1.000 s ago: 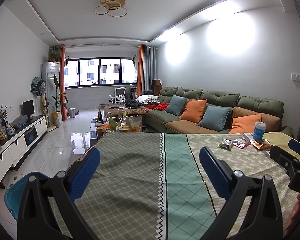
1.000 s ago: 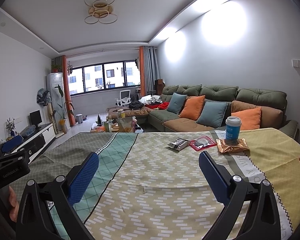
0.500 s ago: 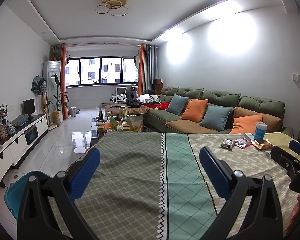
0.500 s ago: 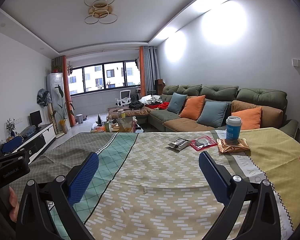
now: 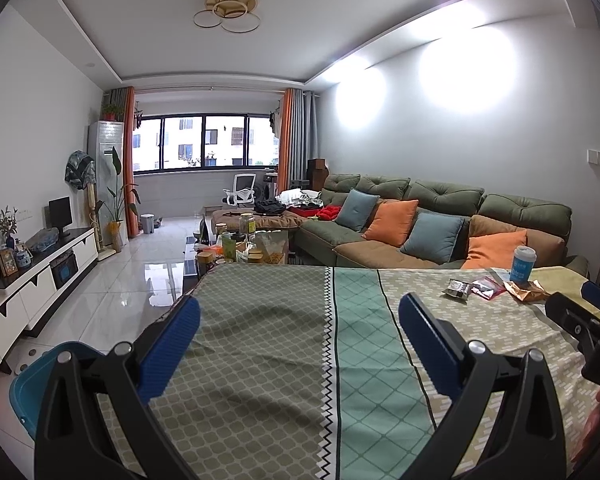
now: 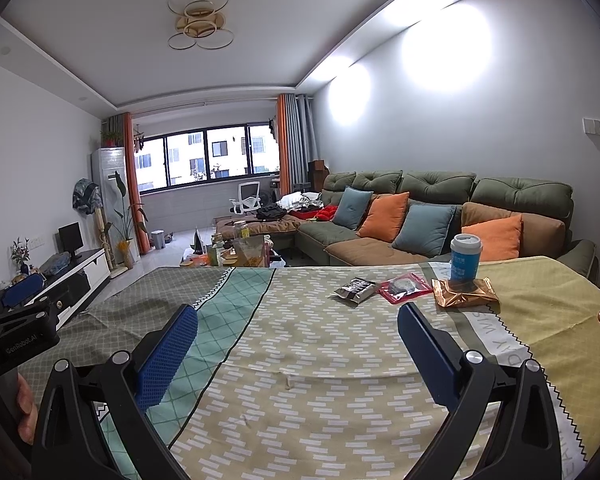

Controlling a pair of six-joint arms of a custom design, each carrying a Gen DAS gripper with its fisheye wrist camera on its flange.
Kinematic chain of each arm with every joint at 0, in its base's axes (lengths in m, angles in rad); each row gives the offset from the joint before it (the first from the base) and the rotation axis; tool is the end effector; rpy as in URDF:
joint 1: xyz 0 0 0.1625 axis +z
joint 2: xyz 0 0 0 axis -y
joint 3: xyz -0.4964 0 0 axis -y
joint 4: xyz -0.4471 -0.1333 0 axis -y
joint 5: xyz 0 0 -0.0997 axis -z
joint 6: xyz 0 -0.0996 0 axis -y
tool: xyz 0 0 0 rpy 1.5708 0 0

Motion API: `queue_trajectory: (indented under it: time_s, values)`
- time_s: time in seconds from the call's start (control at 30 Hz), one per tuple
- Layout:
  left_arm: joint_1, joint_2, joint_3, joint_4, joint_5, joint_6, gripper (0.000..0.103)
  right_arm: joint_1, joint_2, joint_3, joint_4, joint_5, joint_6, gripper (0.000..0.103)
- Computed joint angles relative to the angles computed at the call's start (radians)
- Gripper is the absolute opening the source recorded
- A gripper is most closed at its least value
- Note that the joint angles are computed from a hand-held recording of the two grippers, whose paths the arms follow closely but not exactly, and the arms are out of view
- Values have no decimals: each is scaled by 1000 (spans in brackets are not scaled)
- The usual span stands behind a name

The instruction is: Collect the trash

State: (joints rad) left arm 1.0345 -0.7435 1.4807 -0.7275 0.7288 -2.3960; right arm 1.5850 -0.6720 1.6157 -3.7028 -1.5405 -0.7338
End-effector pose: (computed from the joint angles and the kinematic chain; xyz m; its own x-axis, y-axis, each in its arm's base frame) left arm -0.2108 -0.7609 0.0976 -0.6972 -0.2154 -0.6837 0.6506 0.2103 -0.7297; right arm 0.1474 -0.7784 0.1648 -0.7384 -0.2813 0.6129 -0.6730 0.2488 -0.6965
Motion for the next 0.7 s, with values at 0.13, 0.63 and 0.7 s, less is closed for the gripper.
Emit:
queue_trajectory:
  time_s: [0.13, 0.63, 0.7]
  values:
    - [0, -1, 0, 2, -1, -2, 100, 0, 0, 0, 0, 1, 0, 99]
    - [0, 4, -2, 1, -5, -3, 100, 1, 1, 1, -2, -4, 1, 99]
    - [0, 5, -4, 0, -5, 0, 100, 2, 2, 1, -2, -3, 3, 99]
